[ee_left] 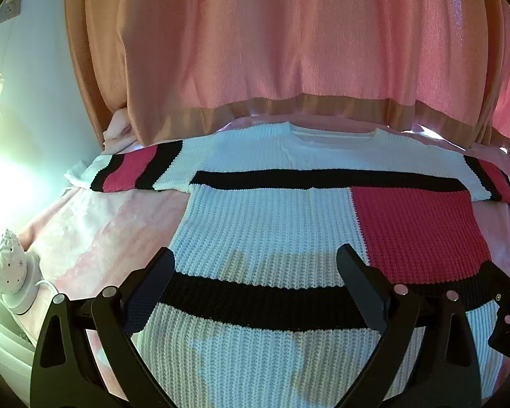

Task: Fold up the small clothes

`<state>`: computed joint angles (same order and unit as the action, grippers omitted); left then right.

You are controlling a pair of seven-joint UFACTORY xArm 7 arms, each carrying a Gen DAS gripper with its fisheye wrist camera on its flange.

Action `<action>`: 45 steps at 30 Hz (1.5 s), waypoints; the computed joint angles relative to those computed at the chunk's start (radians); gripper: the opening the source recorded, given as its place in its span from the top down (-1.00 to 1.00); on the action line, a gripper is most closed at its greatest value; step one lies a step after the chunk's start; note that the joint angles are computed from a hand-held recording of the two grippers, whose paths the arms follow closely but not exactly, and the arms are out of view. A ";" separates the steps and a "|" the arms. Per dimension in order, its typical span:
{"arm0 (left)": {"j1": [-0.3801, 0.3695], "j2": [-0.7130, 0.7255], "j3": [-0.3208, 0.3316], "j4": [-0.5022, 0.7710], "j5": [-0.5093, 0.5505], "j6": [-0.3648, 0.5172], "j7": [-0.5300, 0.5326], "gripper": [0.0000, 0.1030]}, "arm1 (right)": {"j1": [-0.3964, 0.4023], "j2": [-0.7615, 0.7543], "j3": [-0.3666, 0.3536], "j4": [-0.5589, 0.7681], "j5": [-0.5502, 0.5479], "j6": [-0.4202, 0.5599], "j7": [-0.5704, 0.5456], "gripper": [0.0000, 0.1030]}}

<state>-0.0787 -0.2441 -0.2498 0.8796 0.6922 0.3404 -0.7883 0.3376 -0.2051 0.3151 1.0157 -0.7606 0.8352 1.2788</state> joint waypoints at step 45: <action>-0.016 0.008 -0.011 0.008 0.092 0.018 -0.084 -0.82 | 0.011 0.016 -0.007 0.017 -0.008 -0.006 0.006 -0.90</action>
